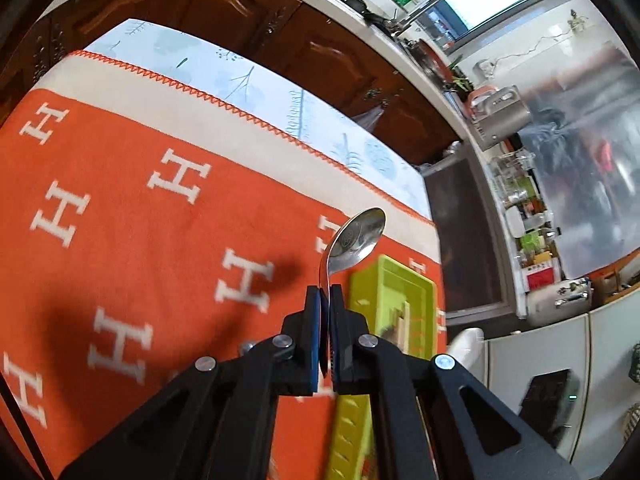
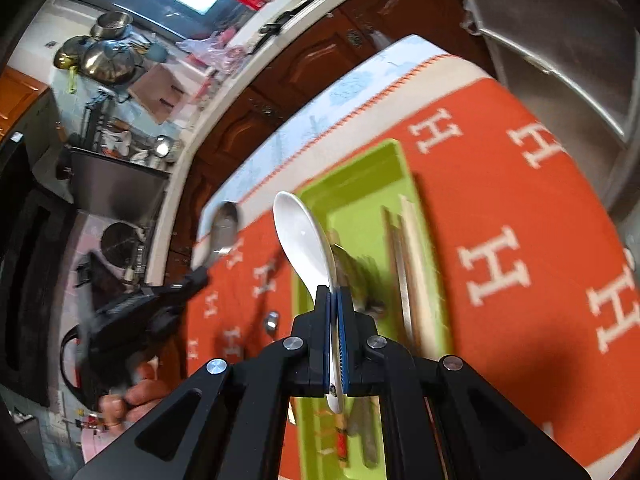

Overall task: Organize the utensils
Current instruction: 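Carry both spoons into the green tray and open both tools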

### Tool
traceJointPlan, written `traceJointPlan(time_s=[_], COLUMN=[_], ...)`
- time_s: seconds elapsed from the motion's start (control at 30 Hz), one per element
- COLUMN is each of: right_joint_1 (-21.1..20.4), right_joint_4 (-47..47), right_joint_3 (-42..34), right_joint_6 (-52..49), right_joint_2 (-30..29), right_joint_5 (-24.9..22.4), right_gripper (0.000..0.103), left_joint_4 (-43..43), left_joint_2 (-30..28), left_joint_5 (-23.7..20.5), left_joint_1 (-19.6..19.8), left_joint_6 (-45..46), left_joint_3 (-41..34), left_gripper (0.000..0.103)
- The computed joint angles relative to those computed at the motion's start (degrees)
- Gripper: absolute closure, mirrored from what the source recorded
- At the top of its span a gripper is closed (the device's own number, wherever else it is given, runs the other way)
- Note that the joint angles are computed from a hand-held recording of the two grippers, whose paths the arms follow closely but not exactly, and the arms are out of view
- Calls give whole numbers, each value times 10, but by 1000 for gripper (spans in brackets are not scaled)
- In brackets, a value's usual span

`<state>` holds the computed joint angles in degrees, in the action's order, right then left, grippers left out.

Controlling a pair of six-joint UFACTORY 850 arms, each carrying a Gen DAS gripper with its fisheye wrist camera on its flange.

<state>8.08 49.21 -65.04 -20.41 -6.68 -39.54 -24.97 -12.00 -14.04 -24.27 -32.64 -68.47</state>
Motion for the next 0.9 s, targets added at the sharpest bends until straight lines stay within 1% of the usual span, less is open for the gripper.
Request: traceJointPlan(time_s=[0.03,0.2,0.27,0.3,0.33,0.37,0.4,0.47,0.5,0.57,0.63,0.7,0.73,0.77,0.8,0.9], right_joint_1=[4,21,26,27,29,27,27,33,32,29,27,28,31,34,37,43], right_joint_4=[-28,-118,-144,-150,-138,-128,-127,-135,-135,-134,-145,-157,-164,-170,-178,-189], right_joint_3=[7,40,50,57,50,58,63,63,69,79,84,95,90,82,85,81], right_joint_6=[21,101,126,132,123,114,114,127,128,125,130,134,142,147,149,153], right_joint_2=[6,25,33,40,29,38,44,54,63,80,95,112,112,108,113,112], right_joint_5=[7,13,14,15,21,23,26,37,41,40,38,40,38,36,35,33], right_gripper=[100,99,98,96,93,92,90,85,82,82,81,81,81,81,80,80], left_joint_4=[6,144,233,267,298,319,331,359,359,332,319,311,320,327,342,370], left_joint_2=[5,15,11,6,-1,-9,-15,-34,-42,-54,-64,-60,-55,-50,-39,-18], left_joint_5=[-4,-32,-50,-60,-75,-91,-102,-140,-154,-174,-195,-200,-204,-207,-209,-219], left_joint_1=[-3,-48,-72,-83,-93,-104,-111,-129,-136,-144,-152,-160,-165,-169,-175,-184], left_joint_6=[-7,-135,-209,-233,-252,-263,-268,-269,-259,-223,-203,-185,-187,-187,-193,-206], left_joint_3=[2,-9,-21,-29,-40,-51,-56,-76,-82,-92,-102,-100,-98,-95,-88,-76], left_gripper=[102,102,102,101,101,101,101,101,99,98,90,67,61,51,47,46])
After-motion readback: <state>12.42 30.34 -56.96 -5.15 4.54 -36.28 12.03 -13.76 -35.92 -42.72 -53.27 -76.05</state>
